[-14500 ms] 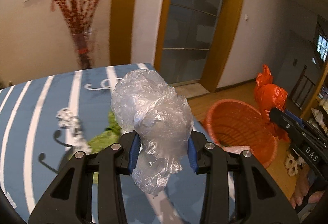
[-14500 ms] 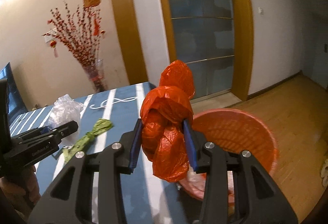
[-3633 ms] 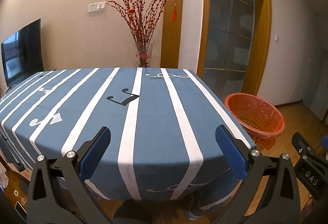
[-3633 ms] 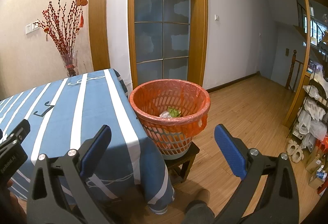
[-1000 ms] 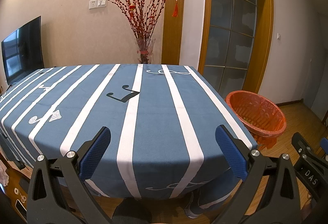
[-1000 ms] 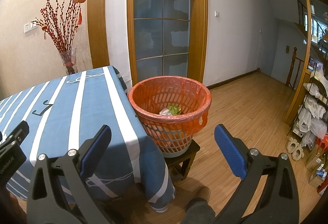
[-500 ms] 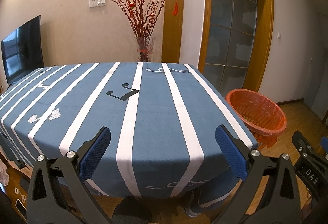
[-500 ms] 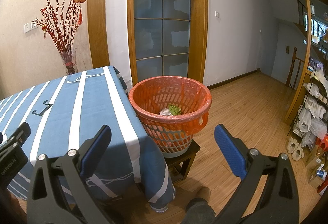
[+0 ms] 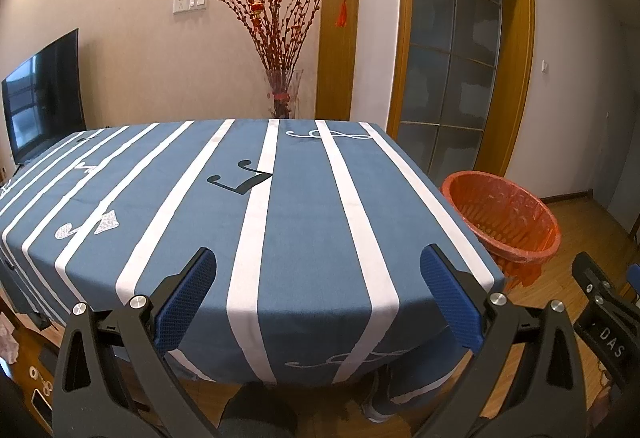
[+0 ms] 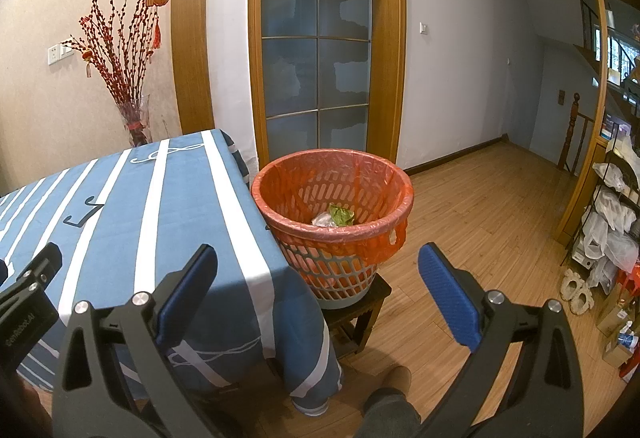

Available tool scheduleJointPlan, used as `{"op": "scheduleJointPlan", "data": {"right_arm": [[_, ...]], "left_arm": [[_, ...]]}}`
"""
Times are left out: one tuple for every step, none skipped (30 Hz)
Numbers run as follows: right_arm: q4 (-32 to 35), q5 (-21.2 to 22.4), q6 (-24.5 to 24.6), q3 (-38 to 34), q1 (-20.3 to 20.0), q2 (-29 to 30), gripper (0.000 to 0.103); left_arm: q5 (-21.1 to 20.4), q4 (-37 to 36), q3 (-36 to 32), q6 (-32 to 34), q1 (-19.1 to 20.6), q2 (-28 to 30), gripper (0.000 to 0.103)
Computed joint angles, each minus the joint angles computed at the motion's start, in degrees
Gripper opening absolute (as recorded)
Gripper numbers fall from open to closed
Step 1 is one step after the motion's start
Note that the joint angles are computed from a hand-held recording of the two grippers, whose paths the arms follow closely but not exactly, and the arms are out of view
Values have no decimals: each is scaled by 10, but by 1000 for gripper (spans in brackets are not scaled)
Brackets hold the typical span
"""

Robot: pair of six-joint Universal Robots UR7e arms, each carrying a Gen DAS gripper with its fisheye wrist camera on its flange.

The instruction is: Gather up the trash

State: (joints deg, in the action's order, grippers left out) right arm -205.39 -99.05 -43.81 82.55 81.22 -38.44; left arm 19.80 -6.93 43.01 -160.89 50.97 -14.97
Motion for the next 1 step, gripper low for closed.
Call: {"op": "scheduleJointPlan", "data": {"right_arm": [[-1, 0, 0, 1, 0, 0, 99]], "left_arm": [[0, 4, -5, 0, 0, 2, 100]]}}
